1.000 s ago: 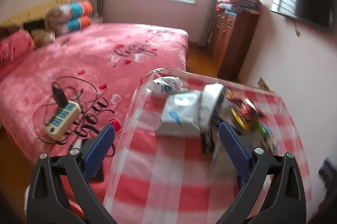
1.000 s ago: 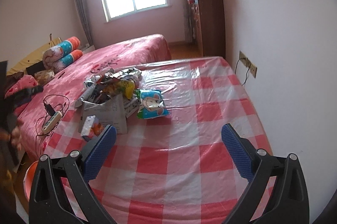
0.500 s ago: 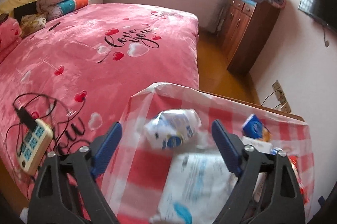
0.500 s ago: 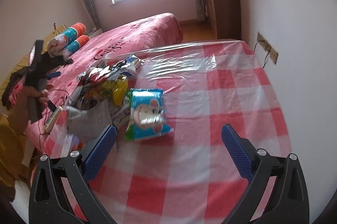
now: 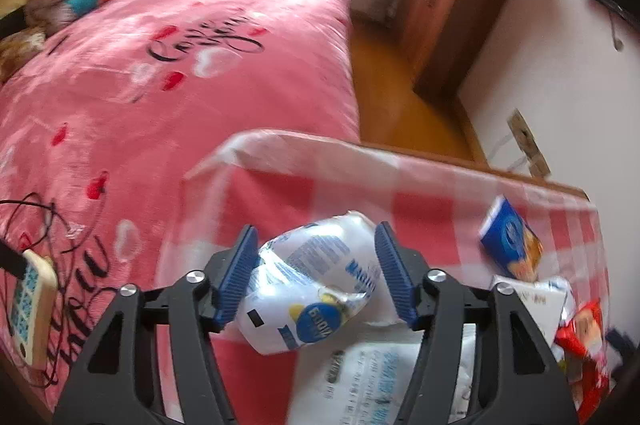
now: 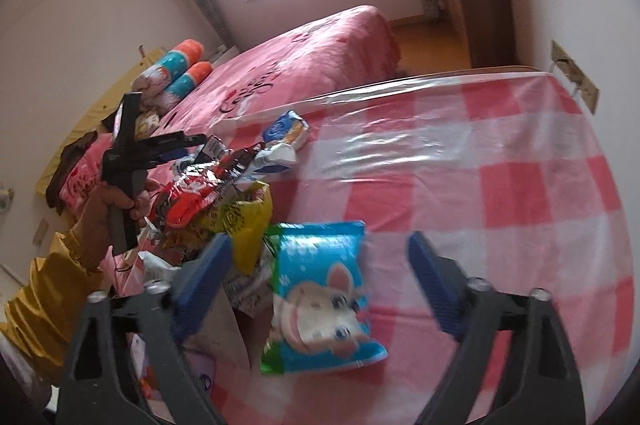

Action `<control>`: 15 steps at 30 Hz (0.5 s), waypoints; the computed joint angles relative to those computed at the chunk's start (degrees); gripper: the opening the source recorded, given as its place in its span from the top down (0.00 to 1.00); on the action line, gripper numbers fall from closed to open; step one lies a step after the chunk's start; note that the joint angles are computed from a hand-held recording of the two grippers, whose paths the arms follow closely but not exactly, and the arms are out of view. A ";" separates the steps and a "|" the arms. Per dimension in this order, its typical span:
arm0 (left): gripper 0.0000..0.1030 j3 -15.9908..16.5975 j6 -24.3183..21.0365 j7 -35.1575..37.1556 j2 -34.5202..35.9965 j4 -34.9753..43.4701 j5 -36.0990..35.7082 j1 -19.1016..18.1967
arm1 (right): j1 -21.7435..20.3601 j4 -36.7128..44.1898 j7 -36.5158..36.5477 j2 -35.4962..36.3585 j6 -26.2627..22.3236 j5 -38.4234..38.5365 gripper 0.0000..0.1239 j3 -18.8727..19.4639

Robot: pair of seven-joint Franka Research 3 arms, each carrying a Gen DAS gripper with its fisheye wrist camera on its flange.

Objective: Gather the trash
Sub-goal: 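Lower the left tool over the white MAGIC spray bottle, then close the left tool on the spray bottle while the right tool grasps the blue Vinda bag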

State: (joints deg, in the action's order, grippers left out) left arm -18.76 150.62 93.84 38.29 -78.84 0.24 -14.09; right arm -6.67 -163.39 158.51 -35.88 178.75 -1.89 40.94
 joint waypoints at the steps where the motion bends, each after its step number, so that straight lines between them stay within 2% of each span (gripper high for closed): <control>1: 0.42 -0.83 -0.14 1.31 -0.16 -0.59 -0.30 0.47 | -0.43 0.74 -1.09 0.97 0.00 -0.59 0.34 -0.67; 5: 0.42 -3.08 2.23 5.77 -2.32 -5.31 -1.54 1.73 | -1.93 3.39 -5.55 4.52 0.34 -2.43 0.35 -3.45; 7: 0.42 -5.45 2.69 9.05 -3.22 -7.28 -3.84 3.38 | -2.73 5.28 -8.41 7.23 0.32 -3.26 0.35 -4.96; 10: 0.42 -7.24 2.46 12.61 -4.48 -9.39 -6.61 4.59 | -3.59 8.31 -12.17 11.78 0.41 -4.51 0.35 -6.77; 15: 0.44 -11.11 2.17 20.51 -7.66 -14.58 -12.82 7.21 | -7.59 15.53 -16.29 20.13 -0.82 -10.88 0.35 -6.91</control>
